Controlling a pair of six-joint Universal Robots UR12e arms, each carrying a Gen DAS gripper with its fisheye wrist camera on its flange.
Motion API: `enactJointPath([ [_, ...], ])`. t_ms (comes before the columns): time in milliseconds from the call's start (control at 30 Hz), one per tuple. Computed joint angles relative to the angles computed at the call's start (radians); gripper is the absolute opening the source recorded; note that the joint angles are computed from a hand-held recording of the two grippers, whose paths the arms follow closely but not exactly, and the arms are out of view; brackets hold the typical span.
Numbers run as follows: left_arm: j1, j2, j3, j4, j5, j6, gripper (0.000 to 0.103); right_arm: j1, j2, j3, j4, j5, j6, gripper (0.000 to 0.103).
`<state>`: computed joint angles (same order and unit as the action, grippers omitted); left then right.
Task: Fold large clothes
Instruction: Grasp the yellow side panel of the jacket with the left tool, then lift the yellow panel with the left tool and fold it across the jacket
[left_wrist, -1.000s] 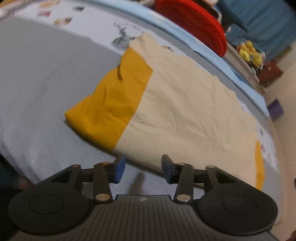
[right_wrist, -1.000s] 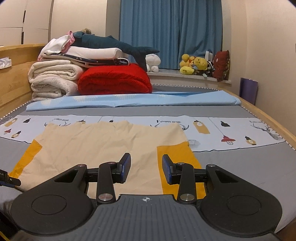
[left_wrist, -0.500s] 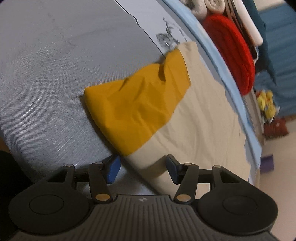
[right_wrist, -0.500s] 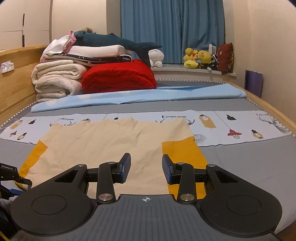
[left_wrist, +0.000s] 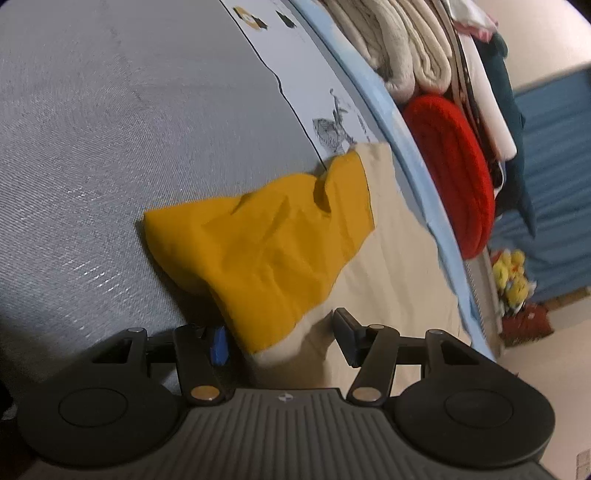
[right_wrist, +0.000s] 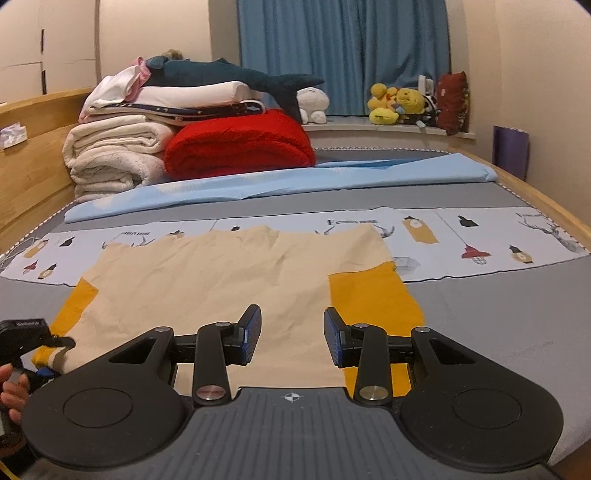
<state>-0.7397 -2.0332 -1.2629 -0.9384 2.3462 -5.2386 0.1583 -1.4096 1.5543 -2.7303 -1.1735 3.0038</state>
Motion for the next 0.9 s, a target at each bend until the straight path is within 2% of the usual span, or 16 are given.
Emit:
enactJointPath([
  [133, 0.003, -0.004, 0.005, 0.001, 0.014, -0.009, 0.06, 0.011, 0.007, -0.006, 0.002, 0.012, -0.021, 0.039],
  [200, 0.003, -0.006, 0.013, -0.019, 0.017, -0.027, 0.046, 0.019, 0.012, -0.01, 0.004, 0.015, -0.027, 0.039],
  [267, 0.002, -0.003, 0.007, -0.004, 0.026, -0.039, 0.027, 0.027, 0.015, -0.013, 0.001, 0.017, -0.027, 0.039],
  [333, 0.003, -0.005, 0.016, -0.004, 0.032, -0.032, 0.021, 0.037, 0.021, -0.018, -0.009, 0.02, -0.022, 0.039],
  [433, 0.001, -0.007, 0.043, -0.049, 0.034, -0.016, 0.017, 0.056, 0.032, -0.026, -0.02, 0.017, -0.024, 0.039],
  [700, -0.003, -0.011, 0.158, -0.177, 0.053, 0.135, 0.014, 0.1, 0.062, -0.055, -0.024, -0.004, -0.015, 0.039],
  [800, 0.004, -0.012, 0.225, -0.258, 0.024, 0.234, 0.014, 0.114, 0.071, -0.067, -0.015, -0.006, 0.004, 0.039],
  [900, 0.013, -0.01, 0.294, -0.367, -0.033, 0.341, 0.014, 0.118, 0.077, -0.079, 0.001, 0.029, 0.024, 0.039],
])
